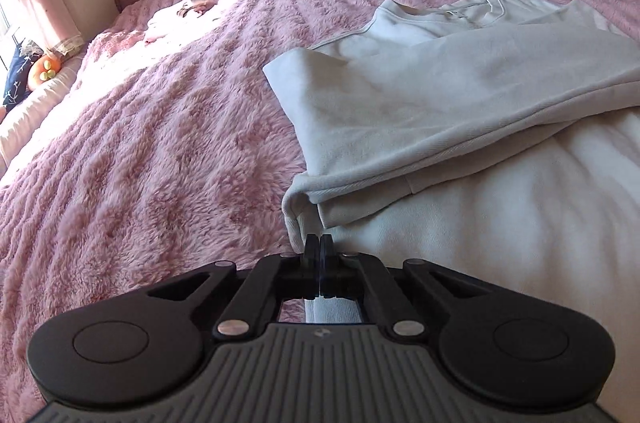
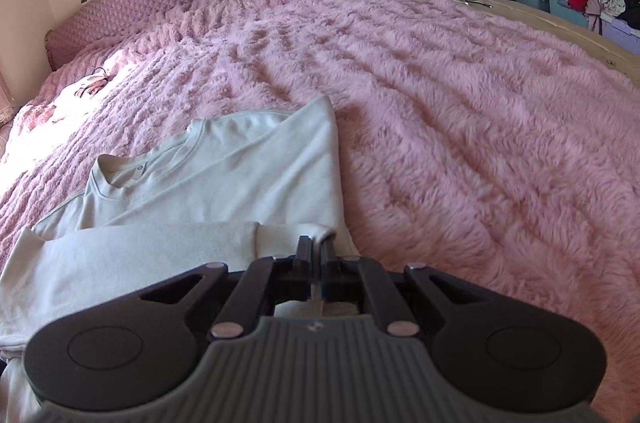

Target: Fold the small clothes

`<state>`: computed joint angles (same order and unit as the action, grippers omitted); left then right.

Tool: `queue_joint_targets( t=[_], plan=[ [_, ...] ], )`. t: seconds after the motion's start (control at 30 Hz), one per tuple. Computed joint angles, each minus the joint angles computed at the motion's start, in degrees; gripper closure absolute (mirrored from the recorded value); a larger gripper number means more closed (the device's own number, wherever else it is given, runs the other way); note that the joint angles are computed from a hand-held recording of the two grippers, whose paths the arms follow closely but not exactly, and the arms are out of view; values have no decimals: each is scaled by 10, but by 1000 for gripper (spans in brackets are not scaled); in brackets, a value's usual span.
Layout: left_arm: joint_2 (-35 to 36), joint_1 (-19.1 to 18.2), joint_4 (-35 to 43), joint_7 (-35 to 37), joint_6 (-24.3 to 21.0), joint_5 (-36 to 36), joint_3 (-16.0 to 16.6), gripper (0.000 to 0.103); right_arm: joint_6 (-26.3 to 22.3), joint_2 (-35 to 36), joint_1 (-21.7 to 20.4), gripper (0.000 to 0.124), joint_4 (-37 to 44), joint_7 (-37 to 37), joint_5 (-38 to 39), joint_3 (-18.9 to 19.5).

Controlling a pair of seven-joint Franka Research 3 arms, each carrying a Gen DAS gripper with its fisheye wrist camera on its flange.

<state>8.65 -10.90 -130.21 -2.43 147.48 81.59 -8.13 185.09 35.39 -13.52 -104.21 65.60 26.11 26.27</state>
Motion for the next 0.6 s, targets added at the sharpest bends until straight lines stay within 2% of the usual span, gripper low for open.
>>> queue_joint_targets(
  t=[0.13,0.17,0.27,0.3,0.4,0.47,0.6],
  plan=[
    [-28,2,-15,-35,-2,55,1,101,7,12,-30,124,-4,-9,-5,31],
    [-29,5,-13,-13,-5,53,0,97,8,12,-31,124,-3,-10,-8,33],
    [-10,10,8,106,-14,15,-3,94,-2,12,-26,124,7,-13,-16,29],
    [0,9,15,153,-24,8,-3,90,-8,10,-20,124,10,-11,-14,23],
    [14,-2,20,196,-48,41,-1,88,-10,11,-27,124,12,-17,-5,33],
    [29,-9,32,220,-67,57,1,86,-14,8,-21,124,12,-21,-1,26],
    [46,-6,47,235,-49,71,9,86,-22,5,-8,124,11,-25,12,11]
  ],
)
